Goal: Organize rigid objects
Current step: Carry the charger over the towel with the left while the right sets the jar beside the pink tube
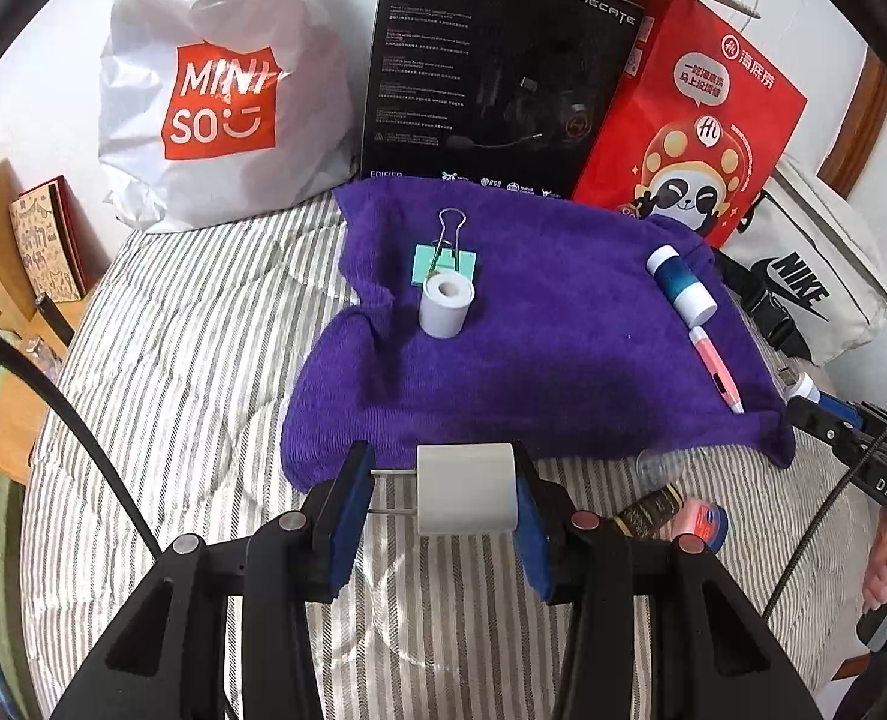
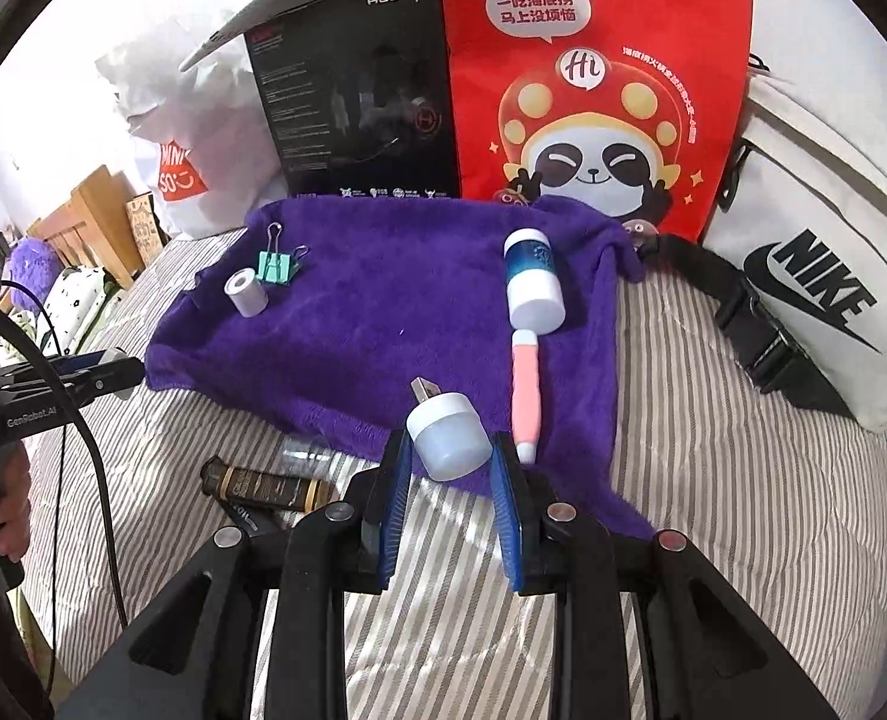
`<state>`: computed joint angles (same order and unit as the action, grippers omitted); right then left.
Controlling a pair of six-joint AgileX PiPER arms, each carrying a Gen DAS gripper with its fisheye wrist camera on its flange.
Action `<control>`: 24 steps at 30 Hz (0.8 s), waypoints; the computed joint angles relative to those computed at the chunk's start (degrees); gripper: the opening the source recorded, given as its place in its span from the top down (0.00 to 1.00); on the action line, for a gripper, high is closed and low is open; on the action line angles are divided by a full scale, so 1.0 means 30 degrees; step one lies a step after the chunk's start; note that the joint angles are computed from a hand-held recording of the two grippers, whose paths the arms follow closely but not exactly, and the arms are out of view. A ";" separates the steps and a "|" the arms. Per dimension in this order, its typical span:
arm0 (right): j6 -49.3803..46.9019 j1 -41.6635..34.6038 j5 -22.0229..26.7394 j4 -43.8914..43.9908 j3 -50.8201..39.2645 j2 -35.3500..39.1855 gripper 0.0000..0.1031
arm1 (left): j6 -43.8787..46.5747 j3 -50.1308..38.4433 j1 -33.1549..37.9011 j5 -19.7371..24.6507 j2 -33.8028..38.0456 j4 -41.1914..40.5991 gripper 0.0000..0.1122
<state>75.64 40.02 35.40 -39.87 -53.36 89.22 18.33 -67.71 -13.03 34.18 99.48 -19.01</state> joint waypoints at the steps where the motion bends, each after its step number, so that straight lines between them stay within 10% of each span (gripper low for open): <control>1: -0.0233 -0.0179 -0.0067 0.0097 -0.0113 0.0133 0.74 | -0.0020 -0.0151 -0.0015 0.0062 0.0076 0.0029 0.63; 24: -0.6831 -0.3764 -0.2065 0.4844 -0.3751 0.5701 0.74 | 0.0352 -0.4830 0.0042 0.1661 0.3597 0.0010 0.63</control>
<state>55.15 28.72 29.21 -25.33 -64.61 106.32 19.39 -82.20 -12.91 39.17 110.27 -18.98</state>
